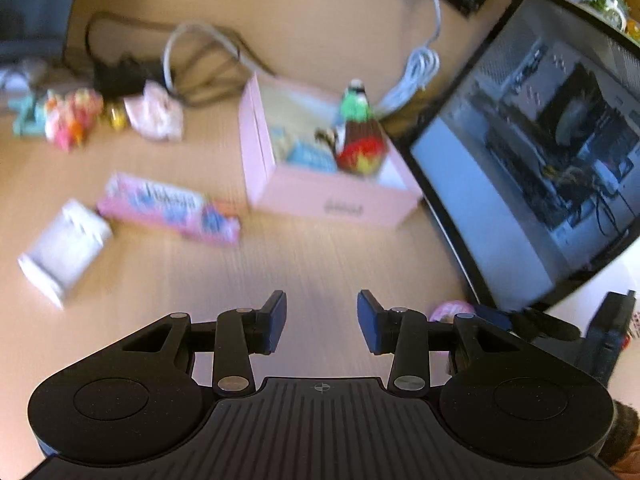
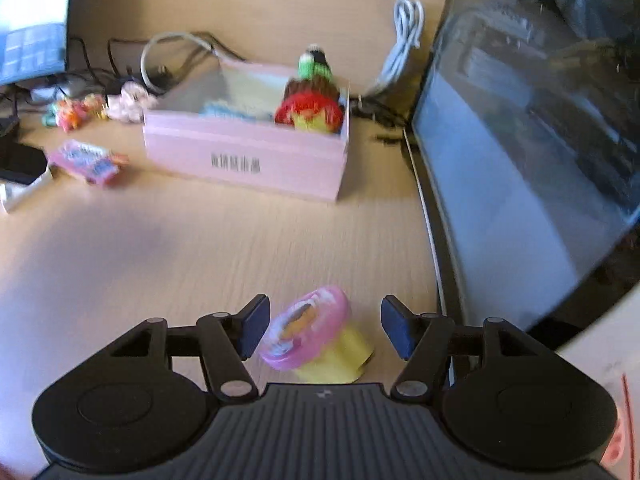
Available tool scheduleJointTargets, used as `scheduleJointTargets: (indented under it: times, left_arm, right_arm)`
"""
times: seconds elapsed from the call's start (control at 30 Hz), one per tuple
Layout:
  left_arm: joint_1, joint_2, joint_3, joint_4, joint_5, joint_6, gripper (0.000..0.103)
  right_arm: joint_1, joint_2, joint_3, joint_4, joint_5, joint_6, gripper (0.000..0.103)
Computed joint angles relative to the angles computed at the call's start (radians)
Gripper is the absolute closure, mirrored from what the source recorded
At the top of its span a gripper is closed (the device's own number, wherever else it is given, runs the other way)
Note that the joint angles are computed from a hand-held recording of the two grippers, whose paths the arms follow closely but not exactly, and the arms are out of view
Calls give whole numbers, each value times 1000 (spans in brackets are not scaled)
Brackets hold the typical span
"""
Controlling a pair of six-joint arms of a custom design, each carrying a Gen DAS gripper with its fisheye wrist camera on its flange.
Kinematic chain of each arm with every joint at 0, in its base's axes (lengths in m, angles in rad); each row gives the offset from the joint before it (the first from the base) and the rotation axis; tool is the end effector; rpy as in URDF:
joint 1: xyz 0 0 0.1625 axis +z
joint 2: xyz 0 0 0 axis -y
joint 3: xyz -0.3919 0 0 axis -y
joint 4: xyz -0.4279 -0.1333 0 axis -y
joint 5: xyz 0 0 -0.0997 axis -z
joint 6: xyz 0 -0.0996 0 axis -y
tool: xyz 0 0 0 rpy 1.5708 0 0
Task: Organize objects
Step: 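Lower the yellow pudding toy into the pink box and open the right tool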
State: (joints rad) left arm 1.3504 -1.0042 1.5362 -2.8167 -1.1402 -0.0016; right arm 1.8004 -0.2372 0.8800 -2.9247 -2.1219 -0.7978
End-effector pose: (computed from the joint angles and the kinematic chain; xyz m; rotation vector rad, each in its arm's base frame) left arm 0.0146 -0.7347 0.2730 0.0735 2.6211 -1.0320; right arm 0.2735 -0.8135 -0.0011 0.9397 -2.1674 0.6513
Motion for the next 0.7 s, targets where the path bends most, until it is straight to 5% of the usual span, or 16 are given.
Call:
scheduleJointTargets:
  times: [0.23, 0.3, 0.43, 0.47, 0.53, 0.7]
  left_arm:
    - [-3, -20, 27, 9, -2, 22, 60]
    - [-1, -25, 32, -1, 5, 15, 60]
    - [6, -18, 23, 6, 8, -11, 60]
    - [8, -15, 19, 16, 5, -18, 60]
    - [8, -13, 18, 29, -9, -19, 60]
    - [1, -23, 35, 19, -11, 4, 60]
  right_arm:
    - [4, 14, 10, -28, -13, -26, 39]
    - [4, -1, 35, -49, -17, -34, 32]
    - [-7, -39, 83, -54, -2, 30, 27]
    - [-10, -44, 80, -20, -4, 67, 28]
    - [-14, -55, 73, 66, 2, 132, 53]
    - [2, -57, 42, 127, 68, 158, 61]
